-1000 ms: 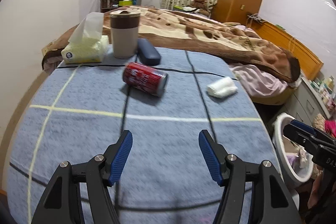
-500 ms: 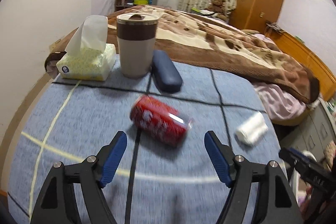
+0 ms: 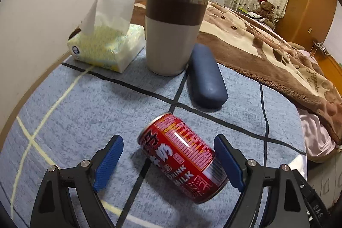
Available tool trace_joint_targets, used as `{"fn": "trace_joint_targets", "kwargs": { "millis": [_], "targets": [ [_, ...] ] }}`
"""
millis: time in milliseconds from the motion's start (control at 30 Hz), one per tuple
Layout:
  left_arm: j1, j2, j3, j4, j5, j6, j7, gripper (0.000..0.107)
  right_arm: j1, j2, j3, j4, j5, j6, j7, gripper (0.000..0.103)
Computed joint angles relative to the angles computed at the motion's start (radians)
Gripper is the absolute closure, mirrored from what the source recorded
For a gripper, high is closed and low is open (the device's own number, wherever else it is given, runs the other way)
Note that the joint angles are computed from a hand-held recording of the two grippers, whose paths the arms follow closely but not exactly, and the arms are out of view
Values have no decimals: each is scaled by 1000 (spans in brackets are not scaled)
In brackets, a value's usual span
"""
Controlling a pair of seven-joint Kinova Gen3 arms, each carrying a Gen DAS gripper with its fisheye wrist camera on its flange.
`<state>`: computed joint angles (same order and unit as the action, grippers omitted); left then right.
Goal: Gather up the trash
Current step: 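Grasp the red milk can with the left tool while the right tool grasps the white tissue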
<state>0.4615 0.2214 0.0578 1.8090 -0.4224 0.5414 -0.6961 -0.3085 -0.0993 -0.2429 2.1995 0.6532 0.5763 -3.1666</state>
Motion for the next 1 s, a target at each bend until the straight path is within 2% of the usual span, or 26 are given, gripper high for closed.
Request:
{"fn": "trace_joint_targets", "kwargs": {
  "millis": [133, 200, 267, 333, 367, 433, 667, 767, 1000],
  "targets": [
    [-14, 32, 13, -30, 27, 25, -54, 21, -22, 33, -3, -37, 18, 62, 34, 37],
    [-31, 47, 23, -38, 61, 36, -106, 21, -28, 26, 12, -28, 22, 50, 43, 38],
    [-44, 64, 31, -39, 81, 44, -128, 24, -27, 20, 16, -16, 33, 40, 46, 54],
    [1, 60, -9, -25, 37, 32, -113, 35, -20, 8, 23, -4, 23, 14, 59, 66],
    [15, 59, -16, -24, 18, 38, -108, 37, -16, 4, 24, 0, 19, 2, 67, 68],
    [13, 52, -13, -14, 11, 28, -120, 52, -10, -2, 16, 4, 20, -2, 67, 73],
    [-6, 1, 4, 47, 28, -9, -169, 53, -3, -55, -26, 23, 17, 6, 82, 79],
    [17, -42, 0, 92, -21, -16, -128, 54, 2, -86, -54, 32, 7, 17, 96, 79],
    [12, -160, 65, 187, -87, -27, -63, 54, 18, -192, -120, 63, -72, 37, 168, 80]
  ]
}}
